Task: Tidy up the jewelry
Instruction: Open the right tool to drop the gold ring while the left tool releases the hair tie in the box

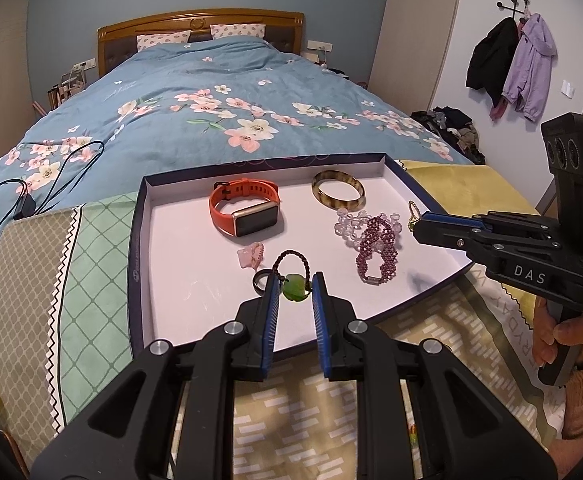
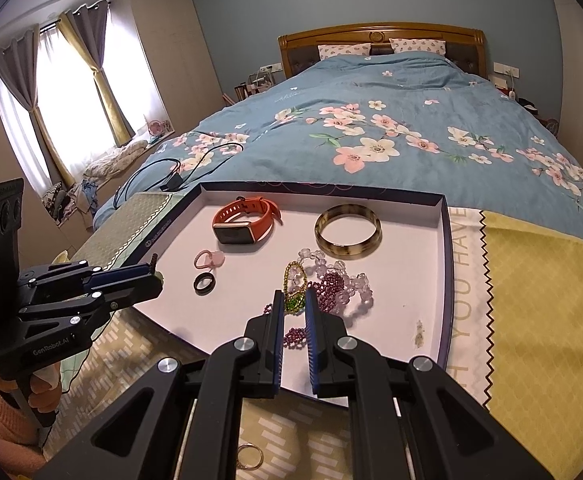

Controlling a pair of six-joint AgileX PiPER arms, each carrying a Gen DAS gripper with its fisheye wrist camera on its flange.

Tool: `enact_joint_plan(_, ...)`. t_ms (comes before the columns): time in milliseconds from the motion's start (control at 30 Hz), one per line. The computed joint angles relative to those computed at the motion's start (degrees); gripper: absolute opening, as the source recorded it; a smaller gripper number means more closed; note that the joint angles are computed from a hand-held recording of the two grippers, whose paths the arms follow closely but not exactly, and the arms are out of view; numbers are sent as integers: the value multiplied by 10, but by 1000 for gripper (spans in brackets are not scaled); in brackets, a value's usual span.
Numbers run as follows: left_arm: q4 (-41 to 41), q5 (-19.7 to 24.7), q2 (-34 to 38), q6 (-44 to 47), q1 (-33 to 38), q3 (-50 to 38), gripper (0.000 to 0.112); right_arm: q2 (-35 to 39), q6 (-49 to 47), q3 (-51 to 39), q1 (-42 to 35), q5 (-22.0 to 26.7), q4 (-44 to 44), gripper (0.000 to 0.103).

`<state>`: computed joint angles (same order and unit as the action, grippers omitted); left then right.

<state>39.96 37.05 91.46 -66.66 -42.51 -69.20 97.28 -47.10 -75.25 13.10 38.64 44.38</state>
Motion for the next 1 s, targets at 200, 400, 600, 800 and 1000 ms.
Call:
enact_joint_plan(200, -10, -2, 11, 10, 10, -7, 17, 8, 12, -11, 5, -1, -13, 9)
enact_joint_plan(400, -24, -5, 20, 22, 19, -10, 17, 21, 33, -27, 12, -3, -35, 9)
enact_joint_plan(600, -35, -8, 29, 29, 26, -14, 17, 34, 57, -41, 20, -6, -59, 9)
enact_joint_plan(800, -44, -6, 40, 36, 30, -21, 17, 44, 78, -54, 27, -7, -79, 9)
enact_joint_plan(1000, -50, -7, 51, 40, 35, -27, 17, 50, 98, -61, 33, -12, -99, 9)
